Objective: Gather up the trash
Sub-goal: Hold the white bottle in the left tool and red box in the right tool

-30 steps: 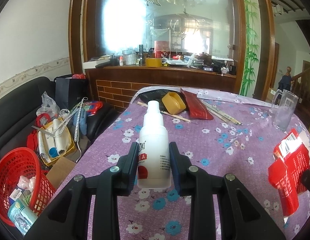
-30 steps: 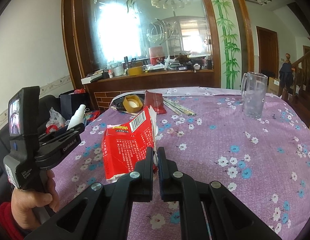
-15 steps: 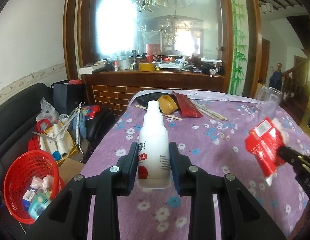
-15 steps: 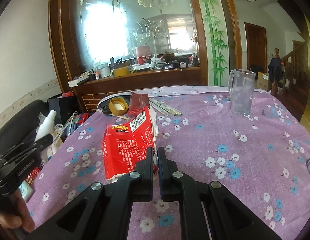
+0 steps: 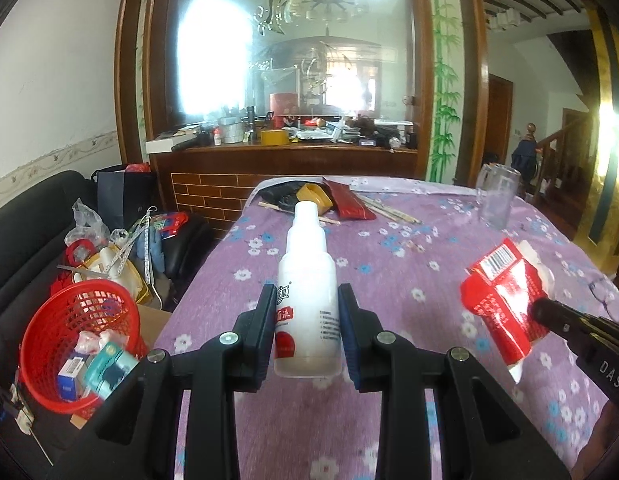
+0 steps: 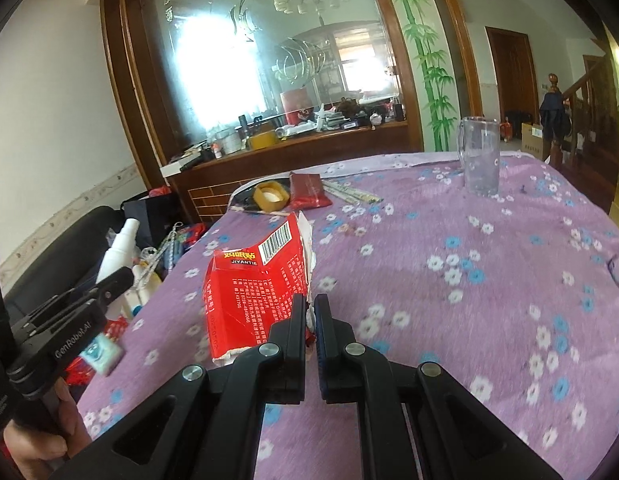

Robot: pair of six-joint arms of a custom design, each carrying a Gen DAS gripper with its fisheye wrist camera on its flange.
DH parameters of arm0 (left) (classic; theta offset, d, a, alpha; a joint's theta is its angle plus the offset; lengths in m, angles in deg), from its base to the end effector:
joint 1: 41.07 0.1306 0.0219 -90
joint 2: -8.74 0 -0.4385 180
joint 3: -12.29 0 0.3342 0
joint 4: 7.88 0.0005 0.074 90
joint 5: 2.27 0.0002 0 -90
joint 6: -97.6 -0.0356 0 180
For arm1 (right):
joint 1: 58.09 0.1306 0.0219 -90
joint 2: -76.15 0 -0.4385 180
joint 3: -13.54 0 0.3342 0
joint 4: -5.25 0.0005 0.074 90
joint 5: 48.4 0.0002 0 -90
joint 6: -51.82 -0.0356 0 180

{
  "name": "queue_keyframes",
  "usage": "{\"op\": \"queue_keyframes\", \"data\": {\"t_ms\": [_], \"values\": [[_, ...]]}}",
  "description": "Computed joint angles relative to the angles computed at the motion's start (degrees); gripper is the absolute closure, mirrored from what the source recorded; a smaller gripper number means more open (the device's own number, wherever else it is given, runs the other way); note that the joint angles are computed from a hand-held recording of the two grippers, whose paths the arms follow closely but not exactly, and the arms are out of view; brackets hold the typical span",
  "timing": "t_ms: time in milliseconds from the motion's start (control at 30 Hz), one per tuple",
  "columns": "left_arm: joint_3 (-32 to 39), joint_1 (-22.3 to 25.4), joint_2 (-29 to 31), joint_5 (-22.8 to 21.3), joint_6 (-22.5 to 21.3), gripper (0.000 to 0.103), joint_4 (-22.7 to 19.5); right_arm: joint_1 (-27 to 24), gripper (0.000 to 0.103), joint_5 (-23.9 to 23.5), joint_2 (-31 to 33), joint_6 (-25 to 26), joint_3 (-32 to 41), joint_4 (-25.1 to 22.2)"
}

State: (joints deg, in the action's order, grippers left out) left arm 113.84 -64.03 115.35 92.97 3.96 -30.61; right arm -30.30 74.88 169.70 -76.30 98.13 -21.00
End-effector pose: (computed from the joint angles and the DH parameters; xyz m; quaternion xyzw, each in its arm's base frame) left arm 0.5297 -0.2285 0.4701 0.2197 0.8270 -0.1252 0.5022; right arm 0.4197 0.1985 0.4562 0.2078 0.8354 0.0265 0.5082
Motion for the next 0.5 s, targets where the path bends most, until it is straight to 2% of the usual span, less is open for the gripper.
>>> {"op": "queue_keyframes", "data": {"t_ms": [267, 500], "values": [[-5.7, 0.7, -5.0, 2.5, -2.1, 0.074, 1.1, 3.6, 0.098, 1.3, -1.7, -4.0, -2.0, 0.2], [-7.2, 1.3, -6.7, 5.3, -2.6, 0.074, 0.9, 5.6, 0.098, 2.7, -1.7, -3.6, -1.1, 0.0]]}}
